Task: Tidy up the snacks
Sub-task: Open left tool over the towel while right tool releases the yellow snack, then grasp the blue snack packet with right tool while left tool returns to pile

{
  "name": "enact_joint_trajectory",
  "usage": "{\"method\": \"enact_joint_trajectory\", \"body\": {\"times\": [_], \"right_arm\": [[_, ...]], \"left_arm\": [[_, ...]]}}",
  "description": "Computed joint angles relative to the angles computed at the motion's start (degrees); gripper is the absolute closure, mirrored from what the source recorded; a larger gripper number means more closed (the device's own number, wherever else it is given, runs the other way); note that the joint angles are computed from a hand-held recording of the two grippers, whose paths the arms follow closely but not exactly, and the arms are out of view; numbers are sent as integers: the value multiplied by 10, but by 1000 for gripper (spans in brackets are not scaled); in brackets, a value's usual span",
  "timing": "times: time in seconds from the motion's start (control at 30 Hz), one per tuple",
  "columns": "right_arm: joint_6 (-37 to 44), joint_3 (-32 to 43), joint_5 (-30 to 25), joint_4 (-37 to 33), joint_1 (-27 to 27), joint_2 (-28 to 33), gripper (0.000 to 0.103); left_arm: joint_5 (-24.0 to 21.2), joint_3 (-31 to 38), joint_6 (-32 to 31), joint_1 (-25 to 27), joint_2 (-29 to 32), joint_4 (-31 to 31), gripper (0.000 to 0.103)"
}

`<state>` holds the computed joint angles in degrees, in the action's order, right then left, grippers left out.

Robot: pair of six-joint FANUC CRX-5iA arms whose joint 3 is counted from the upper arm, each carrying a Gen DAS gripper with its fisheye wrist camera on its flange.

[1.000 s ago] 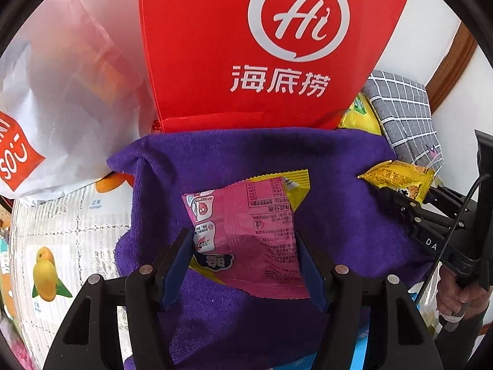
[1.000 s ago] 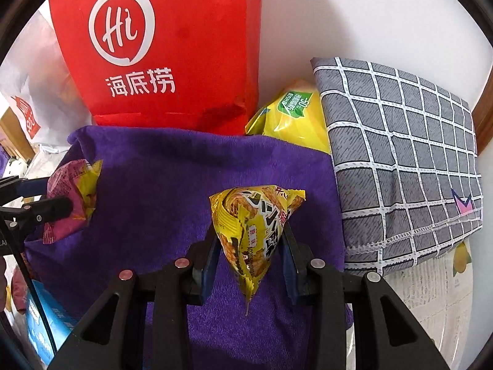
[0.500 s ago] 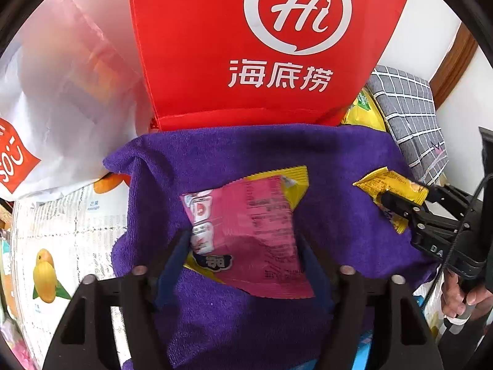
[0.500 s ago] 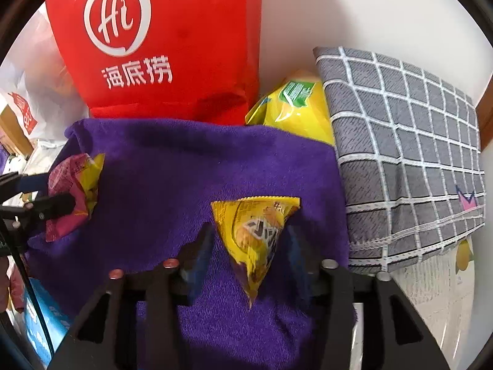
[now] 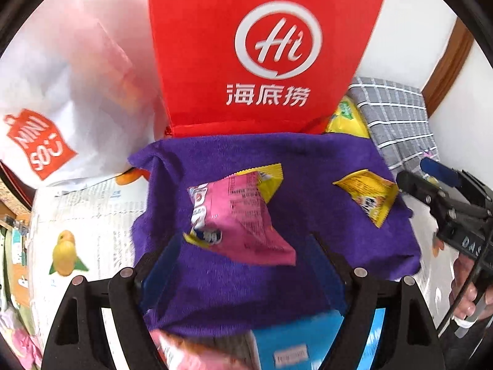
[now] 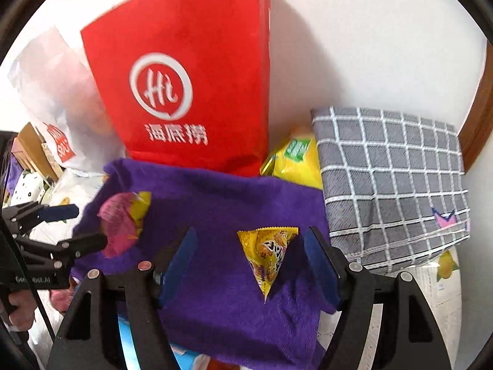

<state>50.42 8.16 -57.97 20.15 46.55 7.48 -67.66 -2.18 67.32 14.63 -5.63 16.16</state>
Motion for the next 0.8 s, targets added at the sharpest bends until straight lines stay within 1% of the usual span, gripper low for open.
{"method": "enact_joint_trajectory", "body": {"times": [0.1,0.17,0.3,0.4,0.53,0.6,0.73,0.8], "right_arm": [[-19,-22,16,35,17,-31,31],[-45,-33,6,63,35,-51,31],[-86,-59,-8,88,61,-87,31],[-138,-100,-9,110,88,-129,31],[-159,-140,-30,97,128,-183,31],[-175,-164,-41,100,151,-206,31],[-240,-211,-83,131,203,-238,31],[-268,-231,-88,131,217,-253,31]], "left_arm": [[-2,-27,-23,21,-38,24,21],[-13,-38,-33,38,-62,34,21],[-27,-63,-53,69,-112,57,22],[-37,-81,-61,88,-148,70,22],[-52,-114,-90,116,-197,99,23],[-64,-136,-112,139,-226,120,23],[-92,-166,-137,174,-262,145,23],[-110,-181,-156,198,-283,153,23]]}}
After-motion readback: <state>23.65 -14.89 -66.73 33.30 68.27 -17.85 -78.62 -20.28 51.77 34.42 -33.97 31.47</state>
